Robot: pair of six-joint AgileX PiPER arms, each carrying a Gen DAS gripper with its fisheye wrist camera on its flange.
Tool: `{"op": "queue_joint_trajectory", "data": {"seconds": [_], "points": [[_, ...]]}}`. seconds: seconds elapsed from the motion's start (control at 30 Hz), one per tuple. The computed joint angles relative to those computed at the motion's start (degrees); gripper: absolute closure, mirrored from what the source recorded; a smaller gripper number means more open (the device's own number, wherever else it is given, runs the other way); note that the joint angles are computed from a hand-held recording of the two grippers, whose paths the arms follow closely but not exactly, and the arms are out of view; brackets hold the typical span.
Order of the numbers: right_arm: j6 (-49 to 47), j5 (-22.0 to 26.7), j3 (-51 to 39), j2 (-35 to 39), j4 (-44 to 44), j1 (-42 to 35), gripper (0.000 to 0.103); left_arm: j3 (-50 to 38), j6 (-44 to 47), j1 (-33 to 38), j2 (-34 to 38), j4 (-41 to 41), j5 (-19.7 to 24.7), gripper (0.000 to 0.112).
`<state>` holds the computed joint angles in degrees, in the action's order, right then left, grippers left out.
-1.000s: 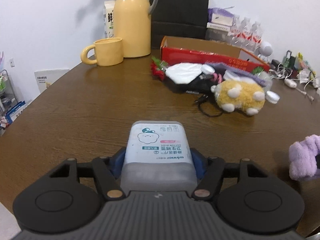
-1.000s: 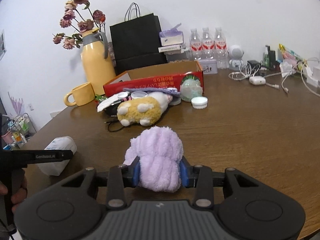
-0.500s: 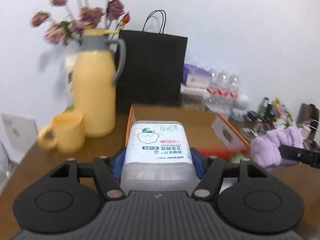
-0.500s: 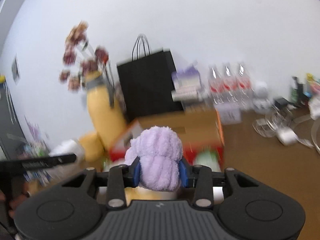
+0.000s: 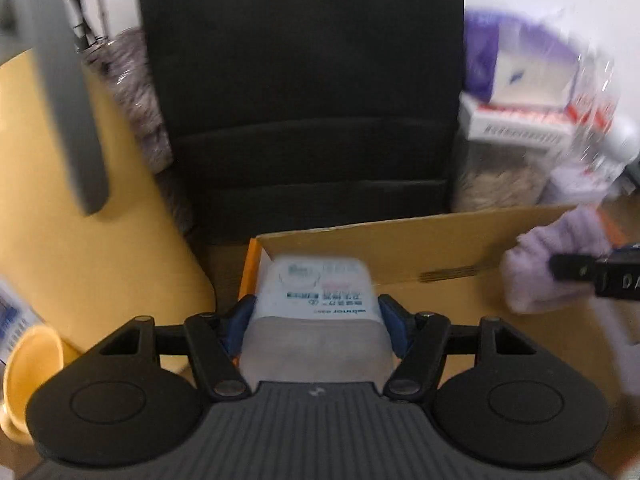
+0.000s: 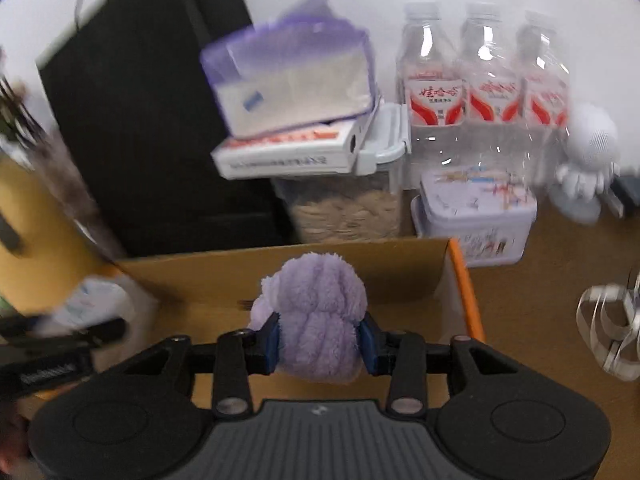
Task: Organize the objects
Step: 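Carry both items into the cardboard box and open both tools, then withdraw both tools back toward the pile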
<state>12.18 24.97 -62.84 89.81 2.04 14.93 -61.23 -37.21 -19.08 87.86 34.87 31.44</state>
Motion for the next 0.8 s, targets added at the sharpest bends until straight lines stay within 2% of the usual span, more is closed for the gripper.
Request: {"op": "queue_joint_trajectory", "data": {"seconds": [0.07, 0.1, 0.13, 0.2, 0.27, 0.3, 0.4, 0.47, 0.57, 0.63, 0.7, 0.8], "points": [[6.65, 2.80, -3.07, 3.48, -8.01, 0.85, 0.052, 0.66, -2.30, 0.10, 2.28, 1.32, -0.12, 0.044], [11.36, 3.73, -3.81, 4.85, -12.99, 1.52, 0.047, 1.11, -0.09, 0.75, 2.65, -0.35, -1.16, 0.047], [15.17, 2.74, -3.23, 5.61, -17.35, 1.79, 0.049, 1.55, 0.76, 0.43, 3.08, 0.28, -1.25, 0.046], [18.12, -1.90, 0.40, 4.79, -23.92, 2.97, 0.045, 2.48, -3.50, -1.52, 3.22, 6.21, -0.23, 0.045], [24.75, -0.89, 1.88, 4.44, -32.42, 5.28, 0.043, 3.63, -5.79, -1.70, 2.15, 7.19, -0.60, 0.045], [25.91, 0.28, 2.22, 4.18, -33.89, 6.18, 0.040, 4.36, -4.29, -1.46, 1.33, 5.35, -0.95, 0.045], [26.67, 1.19, 4.56, 2.11, -34.69, 6.90, 0.039, 6.28, -0.78, -1.33, -0.74, 1.13, -0.71, 0.045], [25.29, 0.82, 6.44, 0.09, -32.87, 6.84, 0.039, 9.00, -2.21, -2.32, -3.58, 2.42, -1.23, 0.044], [23.69, 3.72, 7.25, -2.31, -28.94, 7.23, 0.036, 10.58, -2.81, -3.24, -7.63, 2.53, -0.45, 0.037], [23.04, 5.54, 7.93, -5.45, -27.08, 7.51, 0.036, 8.92, 1.96, -3.13, -11.39, -3.17, 3.51, 0.034], [26.38, 5.94, 9.80, -10.60, -30.54, 8.34, 0.034, 6.54, 7.09, -2.59, -16.14, -9.25, 8.40, 0.033], [31.14, 10.42, 10.38, -18.67, -35.75, 10.79, 0.022, 4.21, 7.52, -4.15, -23.26, -9.57, 15.02, 0.026]]}}
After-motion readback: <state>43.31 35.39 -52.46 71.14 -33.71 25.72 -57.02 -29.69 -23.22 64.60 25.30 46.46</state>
